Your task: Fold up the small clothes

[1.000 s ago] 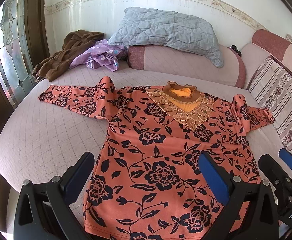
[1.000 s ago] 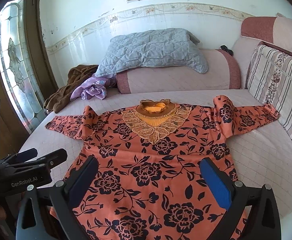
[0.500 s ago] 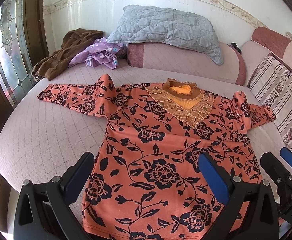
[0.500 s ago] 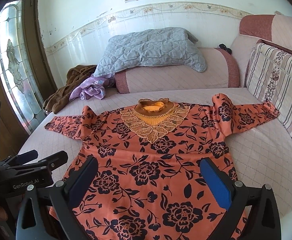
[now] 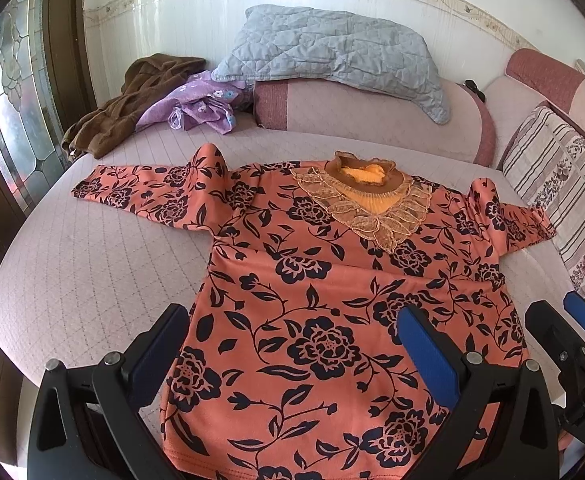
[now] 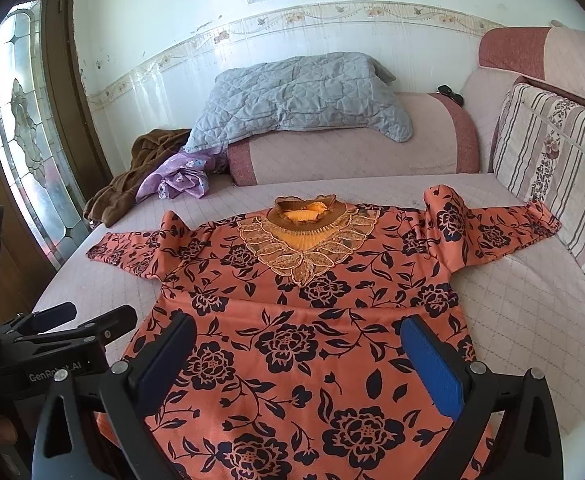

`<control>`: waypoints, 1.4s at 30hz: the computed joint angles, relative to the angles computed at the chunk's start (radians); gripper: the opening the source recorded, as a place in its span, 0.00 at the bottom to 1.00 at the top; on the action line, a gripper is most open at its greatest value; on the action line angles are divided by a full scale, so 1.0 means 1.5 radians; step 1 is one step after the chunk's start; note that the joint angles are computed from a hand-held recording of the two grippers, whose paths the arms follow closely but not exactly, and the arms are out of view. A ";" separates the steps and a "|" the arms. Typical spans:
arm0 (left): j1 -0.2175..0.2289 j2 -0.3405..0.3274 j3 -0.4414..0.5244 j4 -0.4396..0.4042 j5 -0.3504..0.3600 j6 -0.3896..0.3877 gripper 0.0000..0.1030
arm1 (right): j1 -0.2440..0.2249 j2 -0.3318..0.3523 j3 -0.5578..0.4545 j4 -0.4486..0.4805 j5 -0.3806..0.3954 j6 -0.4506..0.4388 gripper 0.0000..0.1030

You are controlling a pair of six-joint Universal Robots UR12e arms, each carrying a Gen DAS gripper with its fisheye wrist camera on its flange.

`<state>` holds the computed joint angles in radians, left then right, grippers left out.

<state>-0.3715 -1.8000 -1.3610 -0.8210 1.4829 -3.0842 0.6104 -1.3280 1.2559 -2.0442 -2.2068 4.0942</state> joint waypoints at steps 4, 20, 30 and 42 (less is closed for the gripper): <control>-0.005 -0.007 0.013 -0.026 0.022 0.014 1.00 | -0.005 -0.006 0.011 -0.006 0.008 0.005 1.00; 0.012 -0.053 0.012 -0.144 0.046 -0.018 1.00 | -0.167 -0.206 0.339 -0.244 0.193 0.275 0.98; 0.013 -0.069 0.021 -0.106 0.049 -0.024 1.00 | -0.390 -0.277 0.458 -0.298 0.251 0.393 0.75; 0.016 -0.083 0.016 -0.089 0.061 0.010 1.00 | -0.467 -0.231 0.363 -0.080 0.256 0.303 0.08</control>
